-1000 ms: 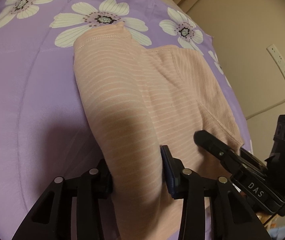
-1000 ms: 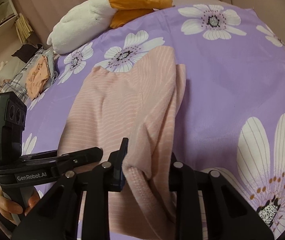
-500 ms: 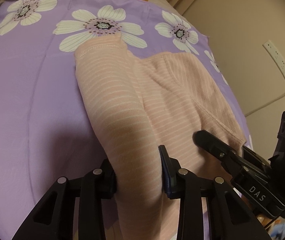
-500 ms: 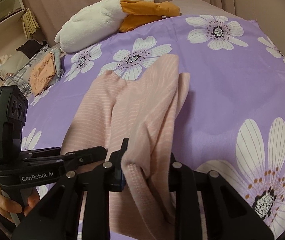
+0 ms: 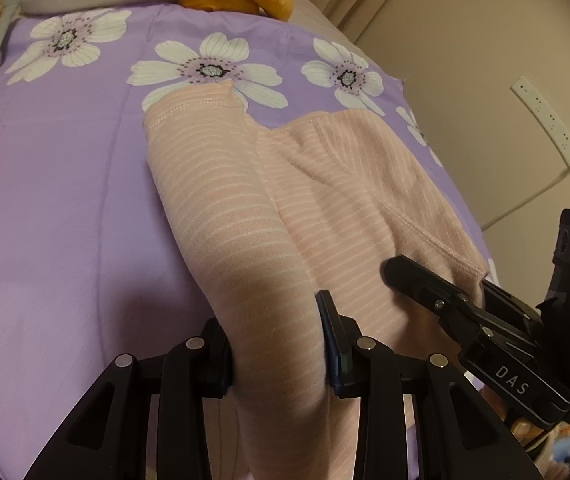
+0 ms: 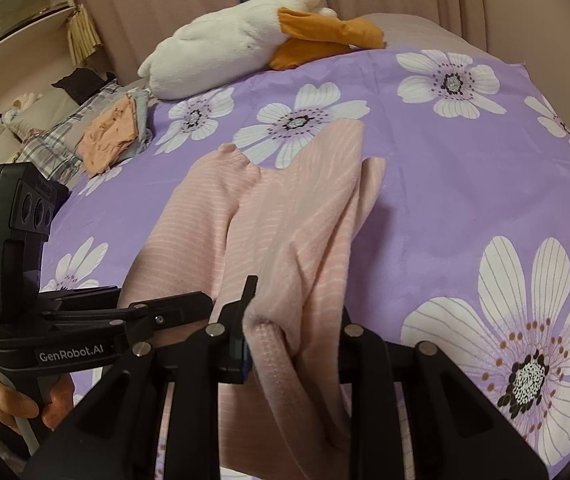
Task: Fold small clothes
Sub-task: 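Lift the folded shirt edge with both tools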
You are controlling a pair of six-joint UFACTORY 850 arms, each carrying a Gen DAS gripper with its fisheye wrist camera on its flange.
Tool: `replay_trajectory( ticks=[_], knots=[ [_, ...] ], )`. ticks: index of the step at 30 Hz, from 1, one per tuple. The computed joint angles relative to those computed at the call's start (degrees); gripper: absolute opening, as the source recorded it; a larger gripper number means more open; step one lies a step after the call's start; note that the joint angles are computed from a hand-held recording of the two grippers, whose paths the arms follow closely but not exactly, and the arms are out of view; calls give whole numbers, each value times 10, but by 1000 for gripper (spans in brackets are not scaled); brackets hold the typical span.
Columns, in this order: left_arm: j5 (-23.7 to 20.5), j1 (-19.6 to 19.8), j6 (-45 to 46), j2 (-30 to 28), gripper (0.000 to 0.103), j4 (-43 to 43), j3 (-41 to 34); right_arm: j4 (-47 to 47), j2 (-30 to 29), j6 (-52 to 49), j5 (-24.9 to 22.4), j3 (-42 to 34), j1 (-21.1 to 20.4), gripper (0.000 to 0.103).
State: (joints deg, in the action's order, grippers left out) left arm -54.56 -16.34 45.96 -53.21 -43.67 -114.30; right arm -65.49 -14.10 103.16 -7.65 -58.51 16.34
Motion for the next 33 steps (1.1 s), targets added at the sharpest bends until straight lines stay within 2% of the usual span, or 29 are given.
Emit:
replay_trajectory(
  ticks=[4,11,23,33],
  knots=[
    [7,9,20,23,34,-16,32,-50,11,49,2,7,10,24],
    [19,22,46,51,34,-41,70,-77,19,74,-2,8,27,24],
    [26,47,71,80,34,-75,104,-67,17,41,-9,-14,51,24],
    [33,64,82,93,34,-98,117,-14,2,-36,-17,-48,64,24]
  ],
)
